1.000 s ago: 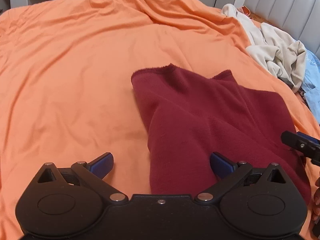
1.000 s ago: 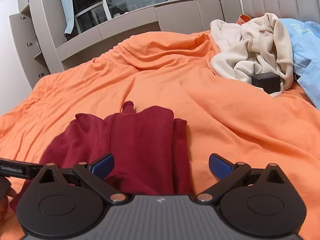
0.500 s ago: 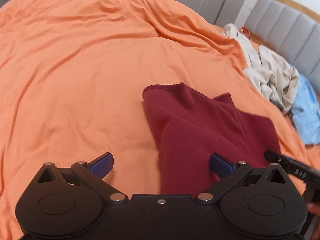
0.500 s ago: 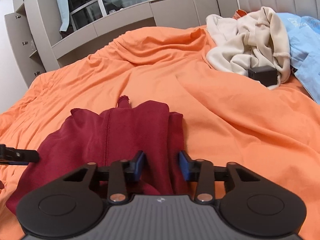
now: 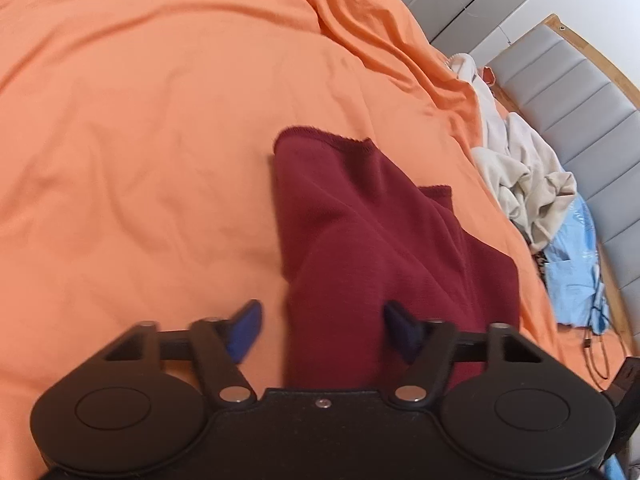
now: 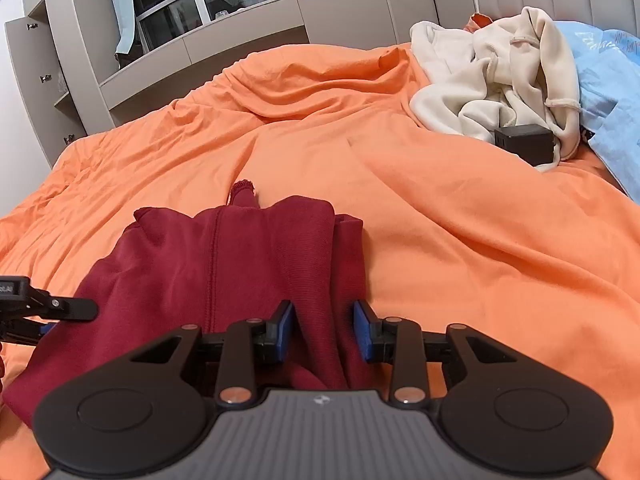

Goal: Fold small clothes

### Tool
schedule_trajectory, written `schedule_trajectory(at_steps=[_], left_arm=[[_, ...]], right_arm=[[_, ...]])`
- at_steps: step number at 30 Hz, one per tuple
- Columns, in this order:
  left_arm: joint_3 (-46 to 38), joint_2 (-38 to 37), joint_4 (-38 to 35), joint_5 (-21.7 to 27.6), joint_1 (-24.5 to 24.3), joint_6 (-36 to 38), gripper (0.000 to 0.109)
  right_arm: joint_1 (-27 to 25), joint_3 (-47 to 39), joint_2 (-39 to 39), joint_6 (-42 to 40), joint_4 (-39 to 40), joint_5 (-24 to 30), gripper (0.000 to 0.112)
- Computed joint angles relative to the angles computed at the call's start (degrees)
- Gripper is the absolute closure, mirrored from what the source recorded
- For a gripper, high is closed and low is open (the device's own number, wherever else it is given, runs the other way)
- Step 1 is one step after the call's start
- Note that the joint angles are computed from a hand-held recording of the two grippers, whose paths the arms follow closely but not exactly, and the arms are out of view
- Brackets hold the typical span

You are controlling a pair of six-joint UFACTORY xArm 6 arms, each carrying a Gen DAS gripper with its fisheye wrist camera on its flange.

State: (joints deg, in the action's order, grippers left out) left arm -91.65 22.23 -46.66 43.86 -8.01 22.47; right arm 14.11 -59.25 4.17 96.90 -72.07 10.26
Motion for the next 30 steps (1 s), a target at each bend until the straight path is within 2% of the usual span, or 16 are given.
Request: schedule_trajectory(at_steps=[2, 4, 7, 9, 11, 14, 17, 21, 27, 30], left_arm=[[-0.3, 0.1, -0.6, 0.4, -0.3, 0.3, 0.06], [-0.2, -0.2, 1.3, -0.4, -1.0, -0.4, 0.063], [0.4, -1.3, 4.6, -2.1, -2.1, -1.4, 0.069], [1.0, -2.3, 7.1, -3.6, -2.9, -1.7, 0.072], [1.6, -3.3, 9.3, -5.1, -3.6, -2.2, 0.075], [2.4, -4.8, 12.1, -7.2, -4.5, -2.6, 0.078], [3.1, -6.7, 13.8, -9.2, -5.3, -1.3, 0.079], [3.6, -8.9, 15.7, -11.9, -6.0, 0.0, 0.079], [4.0, -10.9, 21.5, -14.2, -4.7, -1.9, 0.079], [4.0, -11.0, 23.8, -14.1, -2.7, -3.6, 0.079]], right_arm=[[0.1, 0.1, 0.0, -0.6, 1.0, 0.4, 0.07], [0.0, 0.2, 0.0, -0.8, 1.8, 0.4, 0.066], [-0.3, 0.5, 0.0, -0.6, 2.3, -0.4, 0.069], [-0.8, 0.4, 0.0, 1.2, 0.3, -2.2, 0.088], [-0.4, 0.1, -0.2, 2.2, -1.5, -2.0, 0.093], [1.2, -1.0, -0.6, 6.1, -8.1, 1.0, 0.097], [3.1, -2.1, -1.4, 14.3, -19.3, 4.0, 0.098], [5.0, -4.3, -1.4, 23.7, -31.0, 5.1, 0.098], [5.5, -12.1, 4.1, 27.9, -34.0, 1.3, 0.098], [5.3, -17.9, 8.9, 26.8, -32.1, -2.2, 0.098]])
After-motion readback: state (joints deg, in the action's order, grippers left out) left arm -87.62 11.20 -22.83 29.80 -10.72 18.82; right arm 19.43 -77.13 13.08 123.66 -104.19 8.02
